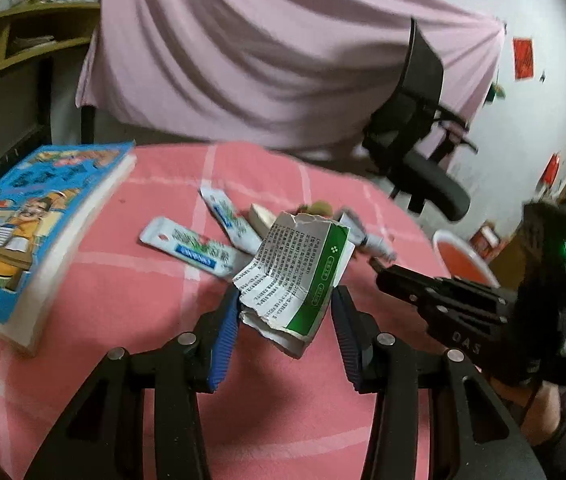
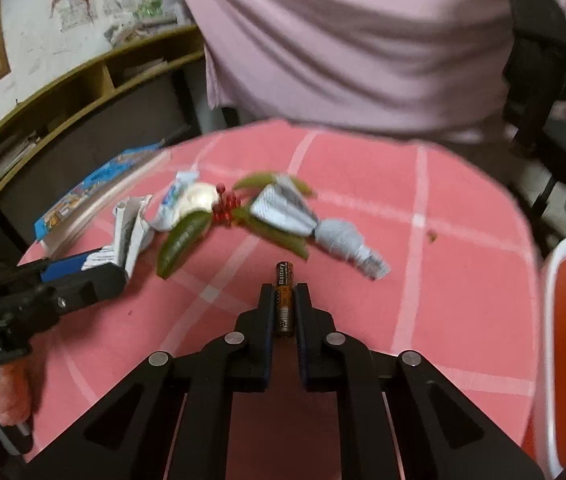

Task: Collect trash
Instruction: 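Grasp the white ointment box paper with the left gripper and lift it, then carry the paper and battery over the orange bucket and open both grippers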

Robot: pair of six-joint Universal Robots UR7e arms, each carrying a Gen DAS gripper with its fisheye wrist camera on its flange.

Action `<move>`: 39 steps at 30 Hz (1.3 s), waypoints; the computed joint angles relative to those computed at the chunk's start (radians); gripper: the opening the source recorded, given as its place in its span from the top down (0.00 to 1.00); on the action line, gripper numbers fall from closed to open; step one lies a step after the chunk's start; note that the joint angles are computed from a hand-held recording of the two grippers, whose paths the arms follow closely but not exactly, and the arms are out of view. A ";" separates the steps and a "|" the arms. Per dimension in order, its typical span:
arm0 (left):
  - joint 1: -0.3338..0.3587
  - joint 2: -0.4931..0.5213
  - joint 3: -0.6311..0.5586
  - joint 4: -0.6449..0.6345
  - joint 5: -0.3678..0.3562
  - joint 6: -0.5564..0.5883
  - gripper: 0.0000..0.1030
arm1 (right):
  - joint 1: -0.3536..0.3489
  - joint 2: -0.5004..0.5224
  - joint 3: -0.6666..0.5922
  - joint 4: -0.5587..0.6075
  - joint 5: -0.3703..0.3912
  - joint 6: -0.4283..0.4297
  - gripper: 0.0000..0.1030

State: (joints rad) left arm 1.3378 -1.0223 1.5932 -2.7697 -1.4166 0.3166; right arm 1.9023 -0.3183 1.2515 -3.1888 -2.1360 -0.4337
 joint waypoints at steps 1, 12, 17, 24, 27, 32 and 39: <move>0.004 -0.009 0.015 -0.034 -0.020 0.003 0.61 | 0.008 0.002 0.021 -0.079 0.000 -0.034 0.93; -0.078 -0.039 0.170 -0.418 -0.049 0.092 0.61 | 0.007 -0.031 0.222 -0.737 0.281 -0.218 0.93; -0.157 -0.010 0.173 -0.511 -0.057 0.151 0.61 | 0.001 -0.056 0.263 -0.947 0.338 -0.254 0.93; -0.239 0.053 0.150 -0.550 -0.063 0.215 0.61 | -0.035 -0.118 0.327 -1.119 0.329 -0.220 0.93; -0.266 0.088 0.135 -0.534 -0.071 0.227 0.61 | -0.053 -0.145 0.349 -1.165 0.297 -0.201 0.93; -0.303 0.157 0.079 -0.445 -0.092 0.211 0.61 | -0.089 -0.204 0.407 -1.184 0.248 -0.118 0.93; -0.341 0.246 -0.008 -0.304 -0.071 0.159 0.61 | -0.123 -0.260 0.459 -1.155 0.172 -0.043 0.92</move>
